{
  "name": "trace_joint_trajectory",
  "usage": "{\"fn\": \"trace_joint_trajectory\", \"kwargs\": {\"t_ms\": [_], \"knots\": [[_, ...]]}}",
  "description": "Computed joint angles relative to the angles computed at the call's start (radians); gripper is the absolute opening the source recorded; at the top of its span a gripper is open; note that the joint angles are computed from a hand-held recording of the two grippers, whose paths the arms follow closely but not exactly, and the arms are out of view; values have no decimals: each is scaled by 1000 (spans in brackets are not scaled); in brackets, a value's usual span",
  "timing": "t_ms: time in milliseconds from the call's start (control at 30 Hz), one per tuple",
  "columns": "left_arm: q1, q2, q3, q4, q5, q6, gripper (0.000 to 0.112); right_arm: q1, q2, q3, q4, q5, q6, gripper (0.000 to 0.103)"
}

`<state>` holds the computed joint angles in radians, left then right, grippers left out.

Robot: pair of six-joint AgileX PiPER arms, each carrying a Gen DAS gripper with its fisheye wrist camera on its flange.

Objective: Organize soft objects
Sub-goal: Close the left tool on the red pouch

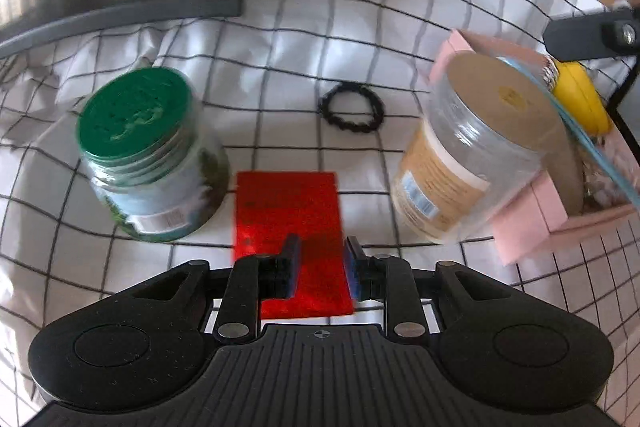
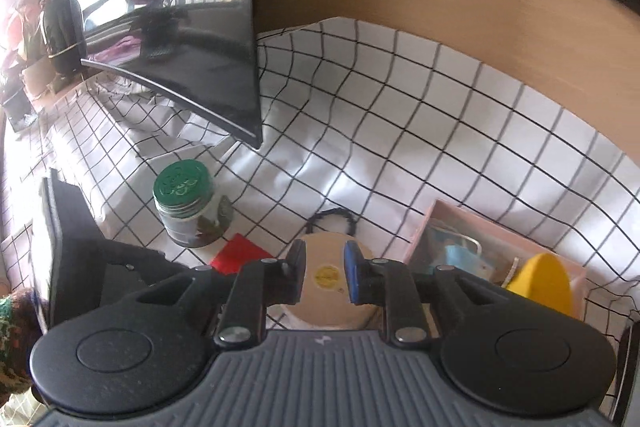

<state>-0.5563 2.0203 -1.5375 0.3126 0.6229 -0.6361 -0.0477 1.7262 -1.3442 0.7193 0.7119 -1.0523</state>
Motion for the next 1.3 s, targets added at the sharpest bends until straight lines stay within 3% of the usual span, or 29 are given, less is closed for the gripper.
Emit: {"fn": "trace_joint_trajectory", "kwargs": {"t_ms": [67,133,267,333,433,533,800,1133,1300], "knots": [[-7,8,-6,-30,-7,30,27,-23,-4,9,29,15,-34,20],[9,13,-9,-147,-31,107,29,-43,-4,15,53,30,-54,20],[25,-8,17,-183,-64,90,28,-66,-9,29,86,48,-87,20],[18,-37,55,-48,-91,-58,28,-76,-12,34,95,56,-100,20],[3,-29,34,121,-24,-185,28,-82,-14,35,96,64,-98,20],[22,1,-14,77,22,-124,28,-87,-15,35,97,75,-98,20],[27,-3,16,14,-68,-34,35,-94,-11,38,85,90,-91,20],[35,13,-3,-100,-92,124,35,-80,-1,30,70,100,-77,20],[18,17,4,-55,-113,111,40,-74,-1,33,68,105,-78,20]]}}
